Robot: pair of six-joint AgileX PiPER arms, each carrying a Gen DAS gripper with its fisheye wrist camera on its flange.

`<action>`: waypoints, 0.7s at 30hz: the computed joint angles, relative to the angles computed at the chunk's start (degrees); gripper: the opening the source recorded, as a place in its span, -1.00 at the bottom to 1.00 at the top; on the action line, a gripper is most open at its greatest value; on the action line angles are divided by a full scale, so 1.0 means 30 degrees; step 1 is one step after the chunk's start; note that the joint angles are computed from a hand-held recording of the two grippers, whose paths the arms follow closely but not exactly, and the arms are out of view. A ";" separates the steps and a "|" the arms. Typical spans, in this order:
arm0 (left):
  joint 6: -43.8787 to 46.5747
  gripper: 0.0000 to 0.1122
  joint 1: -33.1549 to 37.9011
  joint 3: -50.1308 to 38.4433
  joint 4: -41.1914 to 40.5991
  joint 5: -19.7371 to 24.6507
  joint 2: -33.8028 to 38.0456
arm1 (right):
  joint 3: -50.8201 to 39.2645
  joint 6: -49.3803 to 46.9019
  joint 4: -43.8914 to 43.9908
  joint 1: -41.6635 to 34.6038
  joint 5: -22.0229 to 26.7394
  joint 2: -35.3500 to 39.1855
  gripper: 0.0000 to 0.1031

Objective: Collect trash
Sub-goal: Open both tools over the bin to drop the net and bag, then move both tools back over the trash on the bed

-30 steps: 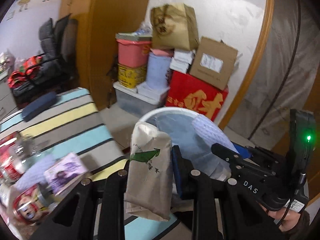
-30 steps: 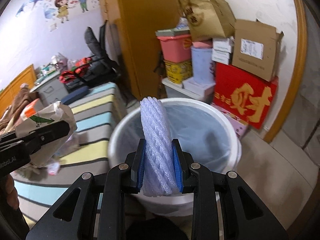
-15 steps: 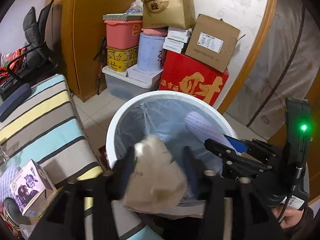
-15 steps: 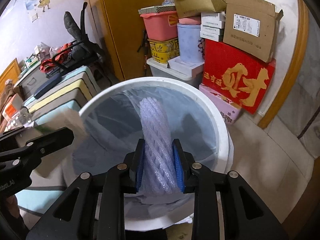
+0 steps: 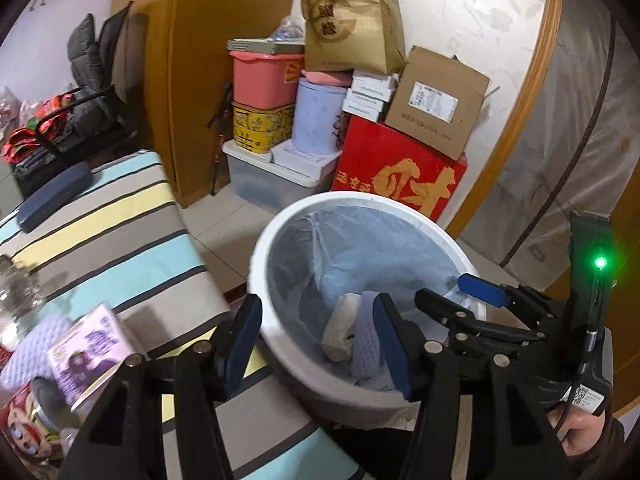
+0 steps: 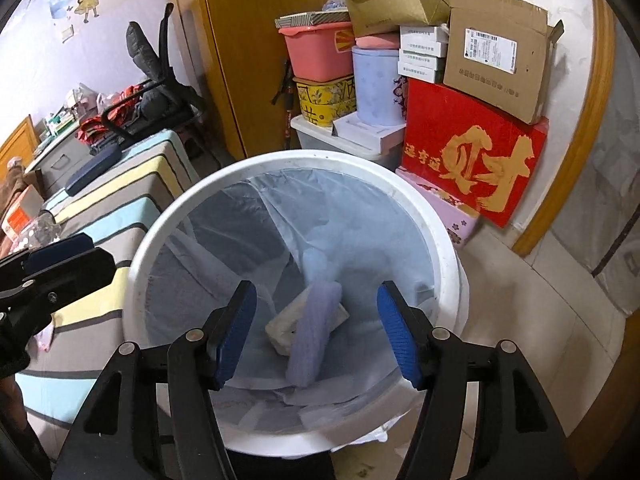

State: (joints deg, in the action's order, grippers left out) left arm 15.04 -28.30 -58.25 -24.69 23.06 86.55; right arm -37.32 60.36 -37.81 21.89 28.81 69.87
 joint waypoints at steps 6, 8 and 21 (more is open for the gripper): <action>-0.0374 0.08 0.1182 0.2323 0.0485 -0.0441 -0.2980 | 0.0050 0.3842 -0.2762 0.2621 0.1122 -0.0855 0.25; -0.0473 0.09 0.1792 0.3068 0.0613 -0.0444 -0.4046 | 0.0028 0.5030 -0.3626 0.3551 0.1310 -0.1047 0.25; 0.4922 0.18 0.9989 0.6307 -0.3005 0.2151 -0.9928 | -0.1022 0.8908 -0.6726 0.7519 0.1044 0.0554 0.25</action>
